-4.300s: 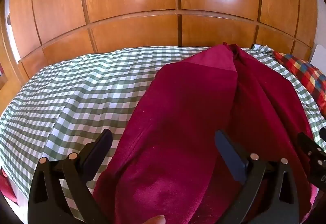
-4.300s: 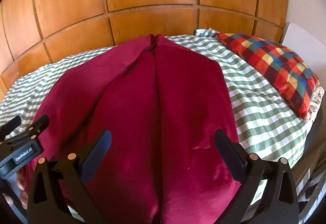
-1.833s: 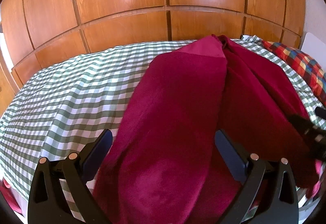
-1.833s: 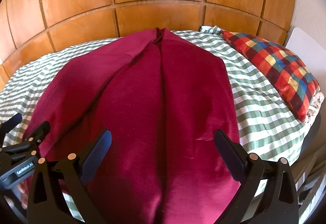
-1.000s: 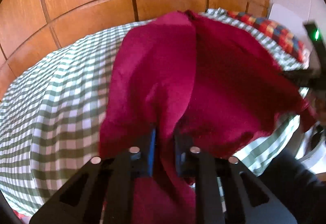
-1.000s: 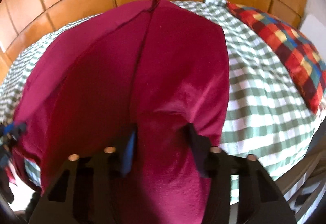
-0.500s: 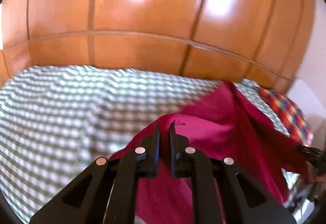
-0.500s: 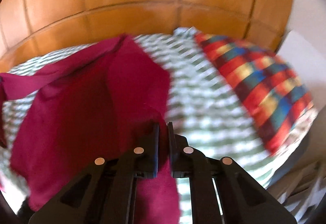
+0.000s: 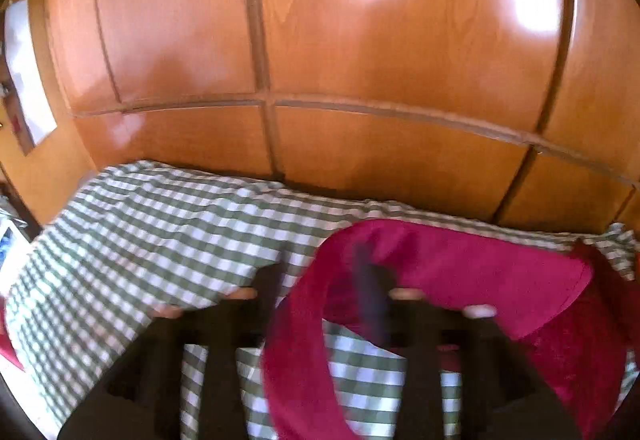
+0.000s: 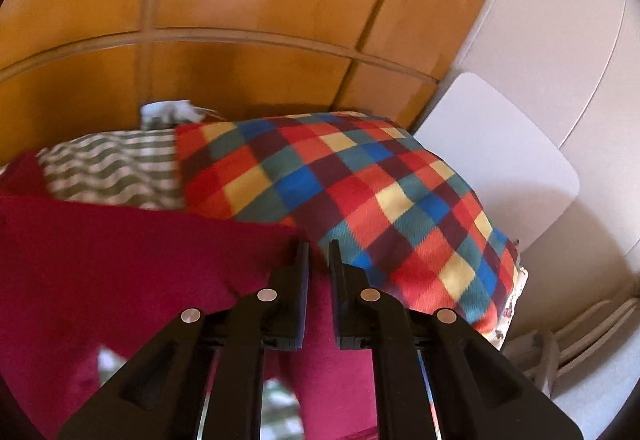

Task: Fold small clothes
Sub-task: 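Grasp the maroon sweatshirt with the left gripper while the right gripper grasps it too, then lift and shake the sweatshirt out, then lay it flat on the bed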

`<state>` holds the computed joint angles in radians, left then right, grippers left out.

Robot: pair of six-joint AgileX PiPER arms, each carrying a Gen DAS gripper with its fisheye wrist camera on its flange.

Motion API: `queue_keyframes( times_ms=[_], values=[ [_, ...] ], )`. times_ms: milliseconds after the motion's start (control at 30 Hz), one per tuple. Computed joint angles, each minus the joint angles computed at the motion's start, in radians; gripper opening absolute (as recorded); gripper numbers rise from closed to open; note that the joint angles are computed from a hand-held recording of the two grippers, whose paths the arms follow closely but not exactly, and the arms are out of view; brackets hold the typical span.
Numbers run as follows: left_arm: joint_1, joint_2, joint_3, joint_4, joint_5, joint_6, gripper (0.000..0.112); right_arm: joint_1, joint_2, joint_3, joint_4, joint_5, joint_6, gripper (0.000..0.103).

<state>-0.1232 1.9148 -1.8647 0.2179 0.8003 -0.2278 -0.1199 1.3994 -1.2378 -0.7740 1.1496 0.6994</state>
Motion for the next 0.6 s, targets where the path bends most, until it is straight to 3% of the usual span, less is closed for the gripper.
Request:
queue_keyframes(
  times_ms=[33, 100, 167, 267, 400, 567, 600],
  values=[
    [0.001, -0.032, 0.056, 0.008, -0.033, -0.005, 0.070, -0.007, 0.015, -0.017, -0.005, 0.007, 0.004, 0.060],
    [0.015, -0.092, 0.170, -0.031, -0.103, 0.039, 0.072, -0.005, 0.000, -0.011, -0.019, -0.011, 0.037, 0.096],
    [0.040, -0.158, 0.290, -0.152, -0.127, 0.165, 0.071, 0.053, -0.066, 0.033, -0.075, -0.013, 0.100, 0.096],
    [0.078, -0.296, 0.530, -0.430, -0.162, 0.465, 0.070, 0.109, -0.159, 0.080, 0.023, -0.007, 0.048, 0.096],
    [0.114, -0.440, 0.786, -0.742, -0.088, 0.844, 0.070, 0.251, -0.323, 0.200, 0.214, 0.012, 0.035, 0.096],
    [0.074, -0.561, 0.981, -0.856, -0.025, 0.996, 0.070, 0.512, -0.426, 0.366, 0.471, -0.019, 0.156, 0.096],
    [0.067, -0.571, 0.999, -0.863, -0.025, 1.009, 0.070, 0.595, -0.424, 0.399, 0.486, -0.036, 0.219, 0.090]
  ],
)
